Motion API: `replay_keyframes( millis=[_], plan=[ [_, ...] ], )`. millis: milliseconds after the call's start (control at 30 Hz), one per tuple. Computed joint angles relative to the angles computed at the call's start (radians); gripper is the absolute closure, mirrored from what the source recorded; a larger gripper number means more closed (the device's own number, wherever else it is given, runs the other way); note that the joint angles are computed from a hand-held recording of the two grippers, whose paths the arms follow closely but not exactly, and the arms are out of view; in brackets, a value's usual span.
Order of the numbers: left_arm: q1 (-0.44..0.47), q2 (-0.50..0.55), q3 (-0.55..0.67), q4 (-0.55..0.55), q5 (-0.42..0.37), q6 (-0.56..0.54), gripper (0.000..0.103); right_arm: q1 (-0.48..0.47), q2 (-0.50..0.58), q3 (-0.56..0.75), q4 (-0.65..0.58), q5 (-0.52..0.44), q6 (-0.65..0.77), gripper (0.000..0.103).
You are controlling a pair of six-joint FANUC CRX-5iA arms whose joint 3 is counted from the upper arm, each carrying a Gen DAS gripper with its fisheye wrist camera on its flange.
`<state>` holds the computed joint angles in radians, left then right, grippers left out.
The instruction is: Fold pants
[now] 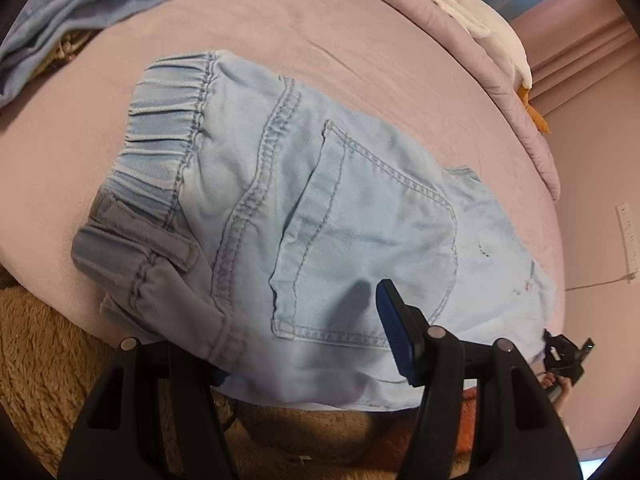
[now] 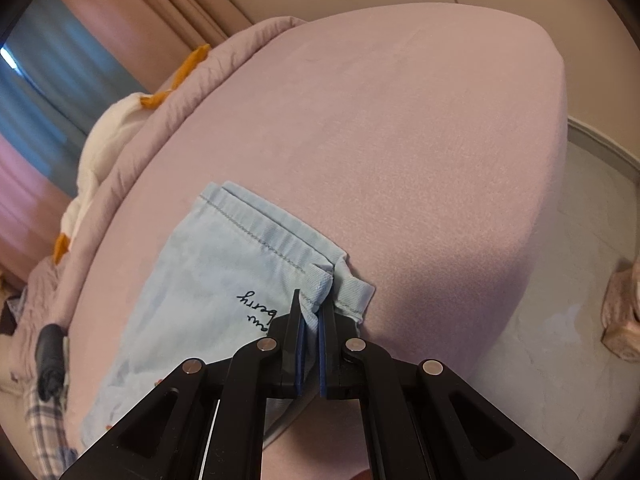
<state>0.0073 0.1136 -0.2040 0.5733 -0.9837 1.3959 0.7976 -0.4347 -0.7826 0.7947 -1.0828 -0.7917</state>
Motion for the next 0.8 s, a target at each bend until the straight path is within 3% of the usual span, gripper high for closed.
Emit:
replay_keyframes(
  millis=[300,567,767,800],
  plan=[
    [0.016,0.043,0.052,0.035,-0.09,0.035,0.043,-0.038,0.082,0.135,-0.149,-0.08,0.093,0.103],
    [0.024,0.074,0.083,0.056,-0.139,0.028,0.041,-0.055,0.118,0.179,-0.172,-0.11,0.093,0.103],
    [0.033,0.089,0.111,0.058,-0.186,0.045,0.041,-0.087,0.214,0.323,-0.273,-0.228,0.243,0.101],
    [0.032,0.085,0.119,0.05,-0.2,0.046,0.04,-0.08,0.225,0.346,-0.274,-0.254,0.245,0.094]
  ],
)
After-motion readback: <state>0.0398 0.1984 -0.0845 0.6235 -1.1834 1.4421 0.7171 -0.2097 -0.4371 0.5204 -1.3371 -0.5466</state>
